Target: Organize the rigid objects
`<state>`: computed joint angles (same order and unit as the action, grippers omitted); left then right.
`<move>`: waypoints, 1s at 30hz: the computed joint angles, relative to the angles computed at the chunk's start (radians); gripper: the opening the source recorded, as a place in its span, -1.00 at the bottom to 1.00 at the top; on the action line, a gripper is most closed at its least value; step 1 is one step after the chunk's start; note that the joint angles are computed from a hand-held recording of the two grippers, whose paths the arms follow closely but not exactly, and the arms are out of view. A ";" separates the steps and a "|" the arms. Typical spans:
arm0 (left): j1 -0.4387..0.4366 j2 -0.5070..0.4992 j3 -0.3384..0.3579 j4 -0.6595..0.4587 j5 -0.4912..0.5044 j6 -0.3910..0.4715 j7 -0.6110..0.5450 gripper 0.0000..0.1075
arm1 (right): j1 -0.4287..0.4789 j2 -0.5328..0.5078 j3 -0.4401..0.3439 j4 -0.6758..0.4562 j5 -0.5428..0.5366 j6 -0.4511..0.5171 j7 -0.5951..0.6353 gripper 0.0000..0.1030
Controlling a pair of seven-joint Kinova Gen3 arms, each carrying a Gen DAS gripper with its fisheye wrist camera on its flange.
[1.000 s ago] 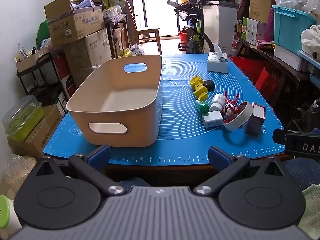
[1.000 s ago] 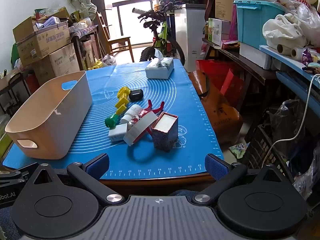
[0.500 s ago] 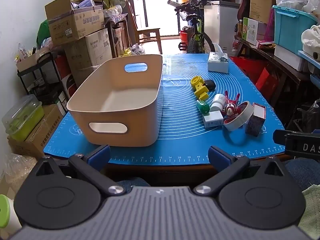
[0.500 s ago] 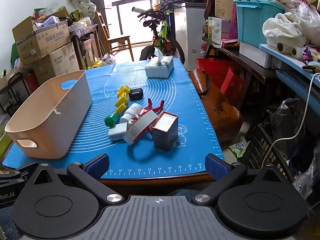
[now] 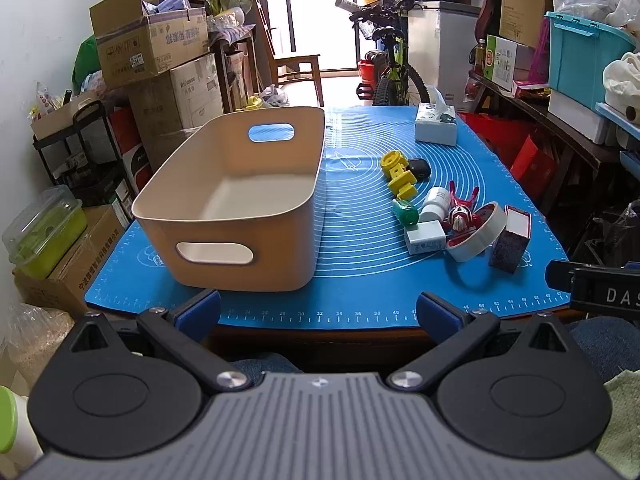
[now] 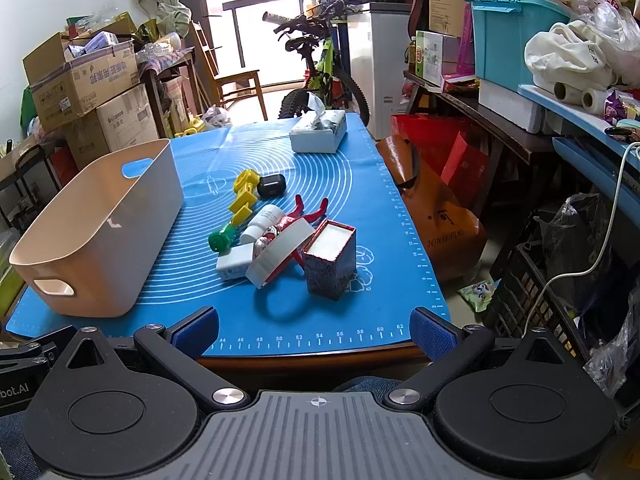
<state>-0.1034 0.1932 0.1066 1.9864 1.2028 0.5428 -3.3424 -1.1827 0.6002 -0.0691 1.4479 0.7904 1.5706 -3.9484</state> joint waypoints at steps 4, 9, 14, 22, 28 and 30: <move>-0.001 0.001 0.000 0.000 0.004 0.002 -0.003 0.91 | -0.003 0.010 0.002 -0.018 0.000 0.006 0.006 0.95; 0.000 0.001 0.000 -0.002 -0.002 0.002 0.003 0.91 | -0.003 0.010 0.004 -0.019 -0.002 0.003 0.007 0.95; 0.000 0.001 0.000 -0.002 -0.004 0.002 0.005 0.91 | -0.003 0.009 0.005 -0.018 -0.003 0.002 0.007 0.95; -0.001 0.001 0.000 -0.002 -0.003 0.002 0.004 0.91 | -0.003 0.008 0.005 -0.017 -0.003 0.002 0.006 0.95; -0.001 0.001 0.000 -0.002 -0.002 0.003 0.003 0.91 | -0.004 0.007 0.005 -0.016 -0.003 0.001 0.005 0.95; -0.001 0.001 0.000 -0.002 -0.002 0.003 0.003 0.91 | -0.003 0.007 0.005 -0.016 -0.004 0.001 0.005 0.95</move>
